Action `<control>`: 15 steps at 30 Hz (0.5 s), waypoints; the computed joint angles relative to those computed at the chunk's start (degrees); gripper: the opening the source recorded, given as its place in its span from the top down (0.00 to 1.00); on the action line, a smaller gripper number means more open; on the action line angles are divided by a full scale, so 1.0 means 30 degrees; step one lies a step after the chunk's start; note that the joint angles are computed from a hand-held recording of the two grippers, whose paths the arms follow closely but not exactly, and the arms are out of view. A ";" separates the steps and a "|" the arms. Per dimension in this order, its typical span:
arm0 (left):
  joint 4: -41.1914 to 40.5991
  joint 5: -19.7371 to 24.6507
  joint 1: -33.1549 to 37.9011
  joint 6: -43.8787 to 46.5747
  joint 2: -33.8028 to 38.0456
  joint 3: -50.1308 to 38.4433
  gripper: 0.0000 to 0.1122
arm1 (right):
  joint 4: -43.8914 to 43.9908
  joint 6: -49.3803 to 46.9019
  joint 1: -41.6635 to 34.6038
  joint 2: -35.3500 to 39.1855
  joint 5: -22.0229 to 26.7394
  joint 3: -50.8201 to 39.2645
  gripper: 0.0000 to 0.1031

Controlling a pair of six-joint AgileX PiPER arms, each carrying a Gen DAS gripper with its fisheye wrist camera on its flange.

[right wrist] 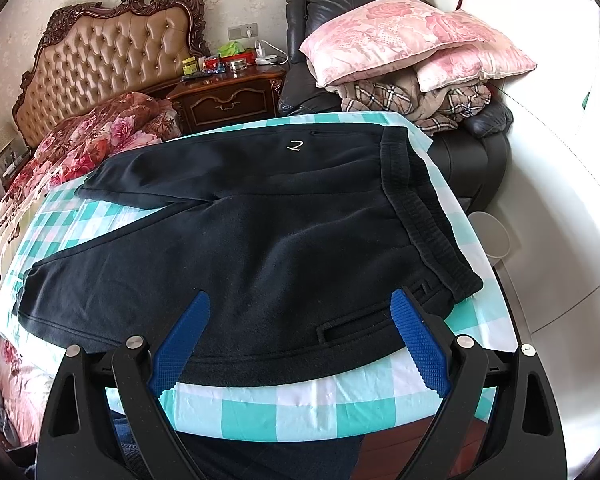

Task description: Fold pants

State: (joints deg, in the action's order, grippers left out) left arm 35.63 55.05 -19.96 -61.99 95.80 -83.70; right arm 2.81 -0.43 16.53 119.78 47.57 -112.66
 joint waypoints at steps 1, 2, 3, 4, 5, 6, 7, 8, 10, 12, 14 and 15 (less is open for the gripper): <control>0.0004 -0.0022 -0.0001 -0.0007 -0.0001 0.0014 0.10 | -0.0005 0.0013 0.0004 0.0000 -0.0005 0.0000 0.14; 0.0012 -0.0002 -0.0004 -0.0016 0.0006 -0.0002 0.10 | 0.0010 -0.0004 -0.0006 -0.0001 -0.0006 0.0004 0.14; 0.0055 -0.0031 -0.0028 -0.0087 0.0016 0.0047 0.10 | -0.0022 0.0030 0.0013 -0.0009 -0.0022 0.0021 0.14; 0.0009 0.0007 -0.0005 -0.0025 0.0015 -0.0005 0.10 | -0.0044 0.0052 0.0021 -0.0009 -0.0023 0.0022 0.14; 0.0003 -0.0012 -0.0008 -0.0050 0.0022 0.0014 0.10 | -0.0044 0.0047 0.0013 -0.0008 -0.0019 0.0021 0.14; -0.0010 -0.0012 -0.0013 -0.0050 0.0047 -0.0009 0.10 | -0.0031 0.0042 0.0016 -0.0007 -0.0014 0.0016 0.14; 0.0020 -0.0050 -0.0047 -0.0127 0.0066 0.0037 0.10 | -0.0024 0.0030 -0.0004 -0.0009 -0.0020 0.0028 0.14; 0.0013 -0.0028 -0.0020 -0.0061 0.0047 0.0010 0.10 | -0.0039 0.0051 0.0019 -0.0005 -0.0003 0.0014 0.14; -0.0018 -0.0047 -0.0010 -0.0060 0.0050 0.0023 0.10 | -0.0024 0.0030 0.0005 -0.0001 0.0014 0.0008 0.14; -0.0005 -0.0026 -0.0013 -0.0056 0.0044 0.0012 0.10 | -0.0063 0.0055 0.0024 -0.0024 -0.0025 0.0046 0.14; -0.0012 -0.0037 -0.0007 -0.0061 0.0037 0.0026 0.10 | -0.0047 0.0056 0.0017 -0.0006 0.0003 0.0012 0.14; -0.0012 -0.0034 -0.0006 -0.0051 0.0036 0.0020 0.10 | -0.0071 0.0091 0.0031 -0.0006 0.0001 0.0015 0.14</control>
State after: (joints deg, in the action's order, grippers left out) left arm 35.59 54.95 -19.98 -62.14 95.91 -83.64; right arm 2.60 -0.16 16.62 119.76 47.57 -112.62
